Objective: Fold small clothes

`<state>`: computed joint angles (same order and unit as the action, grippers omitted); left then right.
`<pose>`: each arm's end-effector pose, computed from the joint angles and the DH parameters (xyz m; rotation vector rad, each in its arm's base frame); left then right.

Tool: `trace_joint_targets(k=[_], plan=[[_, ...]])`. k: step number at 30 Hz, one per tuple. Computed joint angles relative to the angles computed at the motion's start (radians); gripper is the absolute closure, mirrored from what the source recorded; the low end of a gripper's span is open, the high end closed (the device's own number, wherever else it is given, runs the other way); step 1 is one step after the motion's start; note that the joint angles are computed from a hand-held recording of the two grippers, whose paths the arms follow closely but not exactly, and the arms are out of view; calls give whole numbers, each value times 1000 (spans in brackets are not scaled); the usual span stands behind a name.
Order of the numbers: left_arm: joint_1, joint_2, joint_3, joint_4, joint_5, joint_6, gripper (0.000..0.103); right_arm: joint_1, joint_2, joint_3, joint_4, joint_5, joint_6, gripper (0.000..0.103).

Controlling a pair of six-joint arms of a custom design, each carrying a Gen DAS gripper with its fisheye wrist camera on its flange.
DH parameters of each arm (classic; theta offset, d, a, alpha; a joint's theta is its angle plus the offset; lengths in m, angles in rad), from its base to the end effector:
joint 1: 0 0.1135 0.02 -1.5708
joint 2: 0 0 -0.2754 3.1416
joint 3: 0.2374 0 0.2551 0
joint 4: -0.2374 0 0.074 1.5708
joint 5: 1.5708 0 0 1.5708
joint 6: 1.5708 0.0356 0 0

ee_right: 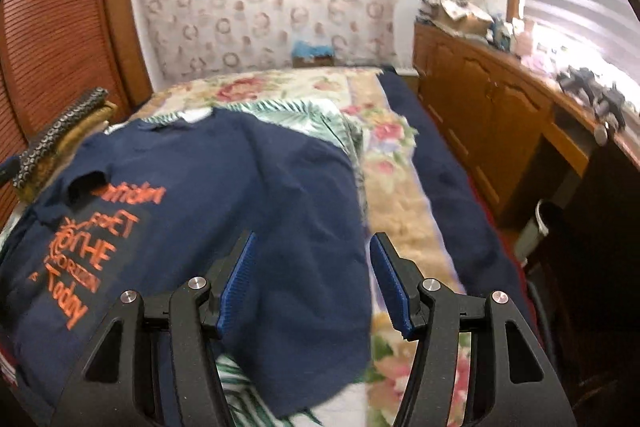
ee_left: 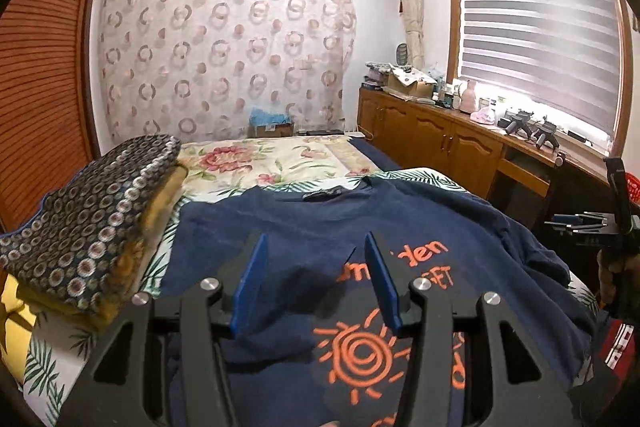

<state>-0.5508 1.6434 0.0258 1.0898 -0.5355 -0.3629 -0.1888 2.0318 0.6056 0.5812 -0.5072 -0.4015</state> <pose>0.1618 -0.0780 0.0850 -0.1258 2.0149 -0.0145 0.3052 -0.0407 0.0448 -0.4677 2.2557 0.3153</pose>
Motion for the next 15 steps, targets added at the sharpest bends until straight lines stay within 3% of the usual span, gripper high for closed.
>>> trace_joint_targets(k=[8,15], plan=[[3,60,99,-104,67,13,54,-55,82,72,-93,-23,-21,45],[-20,62,157,-237,84,-21,54,-71,122,116,-184,-38,-33,65]])
